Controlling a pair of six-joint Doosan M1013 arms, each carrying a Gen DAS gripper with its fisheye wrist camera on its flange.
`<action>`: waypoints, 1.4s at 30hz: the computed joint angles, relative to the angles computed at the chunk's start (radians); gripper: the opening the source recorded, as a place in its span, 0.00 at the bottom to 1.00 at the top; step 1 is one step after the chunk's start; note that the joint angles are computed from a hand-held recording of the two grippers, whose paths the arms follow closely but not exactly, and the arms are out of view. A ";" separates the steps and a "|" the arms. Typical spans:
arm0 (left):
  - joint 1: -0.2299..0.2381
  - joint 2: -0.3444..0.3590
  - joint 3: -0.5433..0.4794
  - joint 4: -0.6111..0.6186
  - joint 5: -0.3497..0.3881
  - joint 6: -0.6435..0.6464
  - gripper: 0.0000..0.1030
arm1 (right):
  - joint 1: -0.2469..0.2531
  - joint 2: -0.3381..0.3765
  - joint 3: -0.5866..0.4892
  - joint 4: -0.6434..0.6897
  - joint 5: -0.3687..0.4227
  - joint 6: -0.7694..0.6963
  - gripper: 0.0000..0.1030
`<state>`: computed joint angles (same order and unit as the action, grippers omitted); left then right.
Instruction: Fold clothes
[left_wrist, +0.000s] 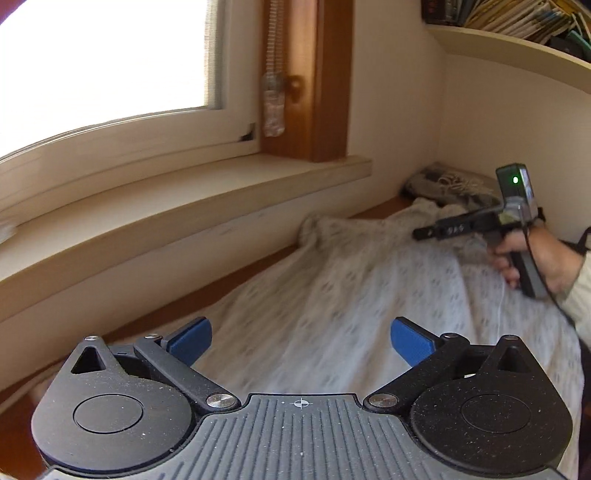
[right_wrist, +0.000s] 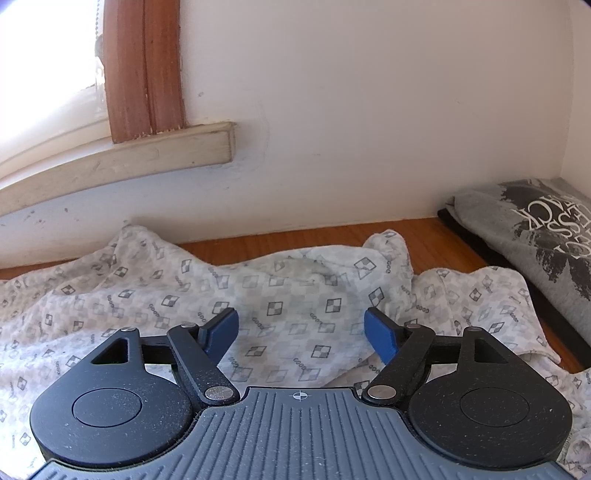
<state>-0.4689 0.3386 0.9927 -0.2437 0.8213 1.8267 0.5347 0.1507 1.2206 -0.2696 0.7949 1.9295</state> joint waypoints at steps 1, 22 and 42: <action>-0.010 0.025 -0.031 -0.004 0.004 0.007 1.00 | -0.003 -0.003 0.004 0.009 -0.010 -0.001 0.73; -0.068 0.307 -0.389 -0.028 0.196 0.044 1.00 | -0.170 -0.040 0.038 0.417 -0.100 -0.002 0.47; -0.067 0.313 -0.398 -0.013 0.216 -0.007 1.00 | -0.180 -0.012 0.040 0.082 -0.248 0.419 0.31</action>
<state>-0.5354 0.6513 0.5946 -0.2572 1.0376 1.8201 0.3547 0.1388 1.2611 -0.1876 0.5465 2.3486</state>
